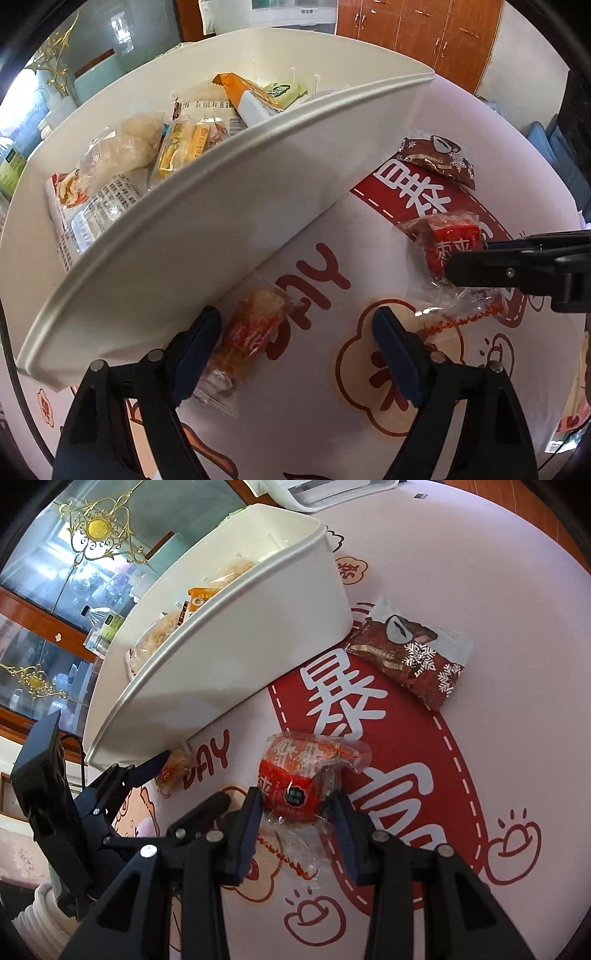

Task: Organize snacks
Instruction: 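Grasp a small red-wrapped pack with the left tool while the right grasps the red bread pack, then carry both red packs over the tray and open both tools to drop them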

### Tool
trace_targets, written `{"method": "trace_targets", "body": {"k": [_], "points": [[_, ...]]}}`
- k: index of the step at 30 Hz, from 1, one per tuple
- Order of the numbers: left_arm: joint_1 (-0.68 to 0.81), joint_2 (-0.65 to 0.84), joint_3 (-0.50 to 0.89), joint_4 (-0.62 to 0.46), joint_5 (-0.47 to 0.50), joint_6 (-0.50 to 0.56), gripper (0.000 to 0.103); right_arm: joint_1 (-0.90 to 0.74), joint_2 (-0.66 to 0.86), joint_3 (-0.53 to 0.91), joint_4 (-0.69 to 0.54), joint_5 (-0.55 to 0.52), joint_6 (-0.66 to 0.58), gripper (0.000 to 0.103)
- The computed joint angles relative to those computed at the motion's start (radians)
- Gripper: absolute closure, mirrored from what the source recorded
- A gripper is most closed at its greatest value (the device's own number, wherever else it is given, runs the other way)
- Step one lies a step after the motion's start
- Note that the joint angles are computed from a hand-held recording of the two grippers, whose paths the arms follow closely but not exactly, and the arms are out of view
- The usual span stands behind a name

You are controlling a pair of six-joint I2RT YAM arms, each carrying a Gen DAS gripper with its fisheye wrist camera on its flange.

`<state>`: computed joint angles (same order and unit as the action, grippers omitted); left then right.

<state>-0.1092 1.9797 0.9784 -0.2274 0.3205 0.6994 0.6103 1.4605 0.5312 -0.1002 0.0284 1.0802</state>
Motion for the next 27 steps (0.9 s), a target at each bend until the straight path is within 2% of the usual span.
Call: {"method": "trace_targets", "body": {"k": [2, 4, 7, 10, 16, 20, 22, 27], "points": [[0.002, -0.008, -0.008, 0.005, 0.008, -0.001, 0.035, 0.0, 0.003, -0.001, 0.008, -0.003, -0.003, 0.064], [0.008, -0.013, -0.007, 0.001, 0.014, 0.0, 0.06, -0.002, -0.004, -0.01, 0.015, -0.007, -0.005, 0.064], [0.015, -0.015, -0.002, -0.01, 0.009, -0.009, 0.083, -0.007, -0.005, -0.014, 0.025, -0.012, -0.01, 0.064], [0.015, -0.041, -0.036, 0.004, 0.0, -0.023, 0.083, -0.004, 0.003, -0.008, 0.027, -0.008, -0.016, 0.064], [0.008, -0.137, -0.165, 0.031, -0.024, -0.12, 0.083, 0.017, 0.013, 0.008, 0.01, 0.002, -0.031, 0.066], [0.029, -0.22, -0.224, -0.012, -0.016, -0.178, 0.084, 0.051, 0.016, 0.028, -0.006, 0.006, -0.029, 0.066], [0.054, -0.311, -0.256, -0.063, 0.005, -0.191, 0.083, 0.073, -0.001, 0.038, -0.03, 0.022, -0.029, 0.066], [0.124, -0.51, -0.226, -0.197, 0.064, -0.198, 0.083, 0.132, -0.086, 0.087, -0.127, 0.092, -0.039, 0.066]]}}
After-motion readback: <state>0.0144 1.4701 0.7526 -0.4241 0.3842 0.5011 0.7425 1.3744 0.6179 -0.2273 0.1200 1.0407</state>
